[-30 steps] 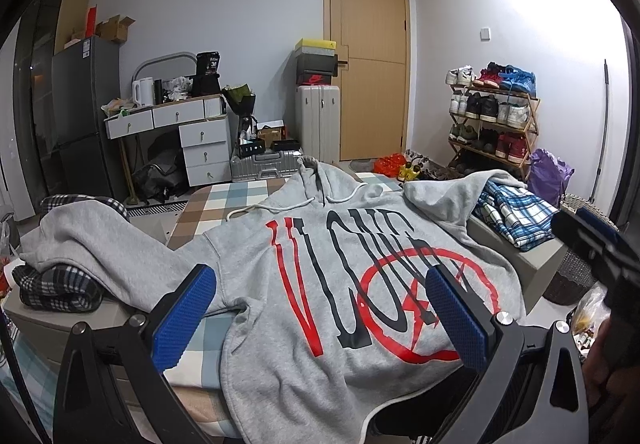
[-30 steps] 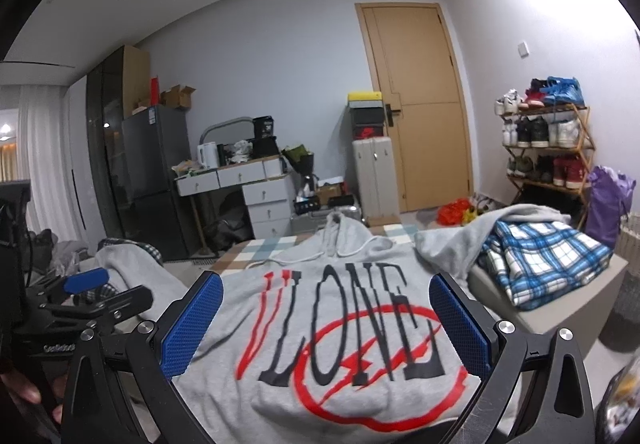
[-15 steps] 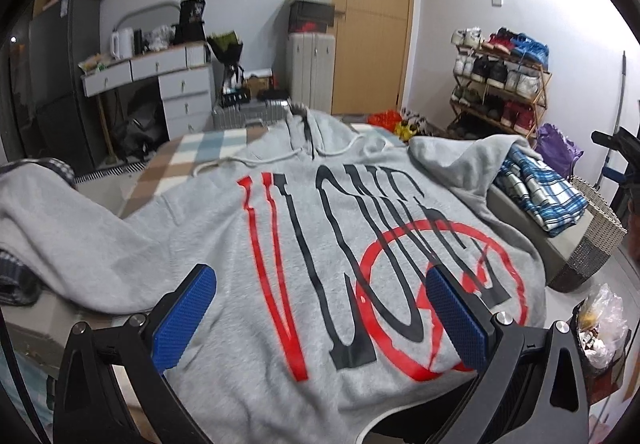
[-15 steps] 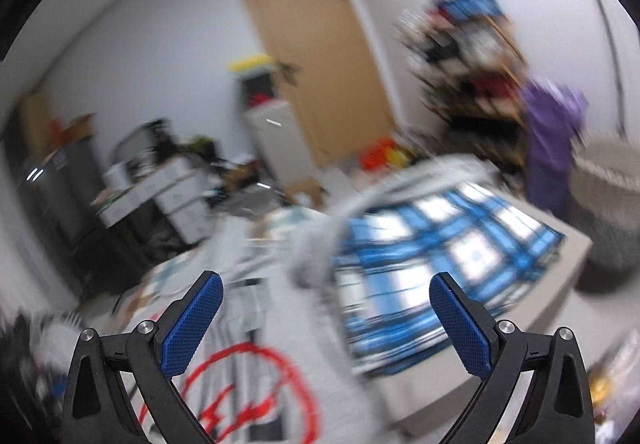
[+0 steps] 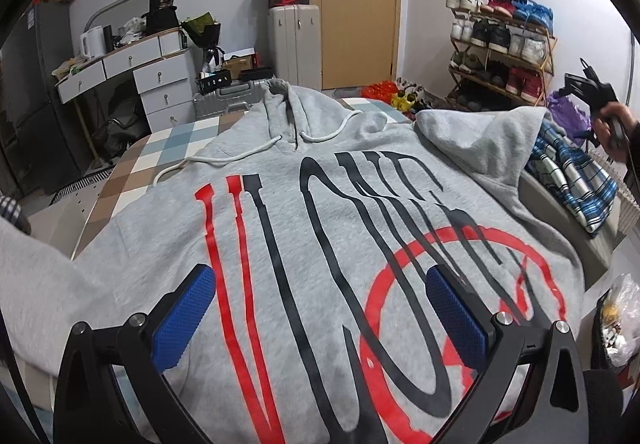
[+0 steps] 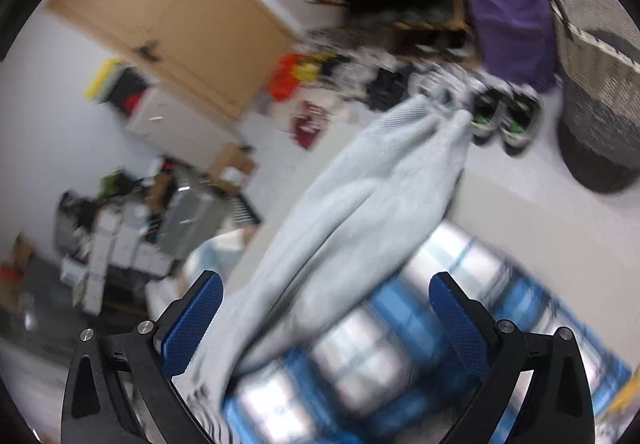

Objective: Fold large clothes
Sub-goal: 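Grasp the grey hoodie sleeve cuff with the right gripper, then lift the sleeve with the right gripper and lay it across the hoodie body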

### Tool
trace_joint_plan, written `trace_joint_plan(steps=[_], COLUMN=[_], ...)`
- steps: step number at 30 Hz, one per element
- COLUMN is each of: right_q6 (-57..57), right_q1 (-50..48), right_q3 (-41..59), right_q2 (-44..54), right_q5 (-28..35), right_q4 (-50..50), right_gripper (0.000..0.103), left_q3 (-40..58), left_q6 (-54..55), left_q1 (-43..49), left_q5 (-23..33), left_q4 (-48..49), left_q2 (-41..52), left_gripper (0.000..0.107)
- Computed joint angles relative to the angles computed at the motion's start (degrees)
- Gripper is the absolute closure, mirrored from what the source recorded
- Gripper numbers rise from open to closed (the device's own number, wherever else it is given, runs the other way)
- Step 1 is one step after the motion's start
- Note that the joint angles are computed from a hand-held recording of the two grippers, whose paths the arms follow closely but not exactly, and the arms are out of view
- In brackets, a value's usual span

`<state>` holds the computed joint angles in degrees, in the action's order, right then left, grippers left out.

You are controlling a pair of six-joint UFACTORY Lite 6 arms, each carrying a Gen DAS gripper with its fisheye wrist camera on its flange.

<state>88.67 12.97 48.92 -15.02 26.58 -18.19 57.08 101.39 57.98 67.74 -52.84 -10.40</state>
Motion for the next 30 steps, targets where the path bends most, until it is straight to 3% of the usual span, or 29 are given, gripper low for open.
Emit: trace_joint_plan(steps=[5,9,11,12,14,17,22,30], right_q6=[-10.2,-13.7,-14.7,-14.5,-9.5,-5.0,11.5,17.1], right_q1=[-10.8,-12.8,-13.4,-13.7,-12.0,-10.6,-4.5,11.4], right_q3=[3.3,11.1,12.9,12.8,14.4,13.2,11.1,22.9], right_q2=[7.7,16.2,19.0,19.5,21.1,19.3,11.2,3.9], right_q5=[-0.3,5.6,5.4,4.5,7.3,5.6,8.3,33.3], right_q4=[9.5,8.0,9.3,8.9,3.2,-1.7,-20.7,-35.9], right_gripper=[0.0,0.004,0.022,0.026,0.062,0.086,0.088,0.088], left_q3=[0.7,1.1,1.1,1.0,1.4,1.8,2.5,5.0], left_q6=[-2.1,-2.6,-2.7,-2.8,-3.9,-4.6,-3.3,-0.6], left_q1=[-3.1,-4.7,-5.1,-4.9,-5.5,-6.1,-3.9,1.5], left_q5=[-2.0,-3.5,-4.0,-4.1,-4.5,-4.9,-2.9,2.8], left_q4=[1.6,2.4,2.8,3.1,3.8,3.8,3.2,0.4], left_q2=[1.6,2.2,2.4,2.5,3.0,3.3,2.9,3.0], left_gripper=[0.005,0.005,0.005,0.005,0.005,0.005,0.005,0.005])
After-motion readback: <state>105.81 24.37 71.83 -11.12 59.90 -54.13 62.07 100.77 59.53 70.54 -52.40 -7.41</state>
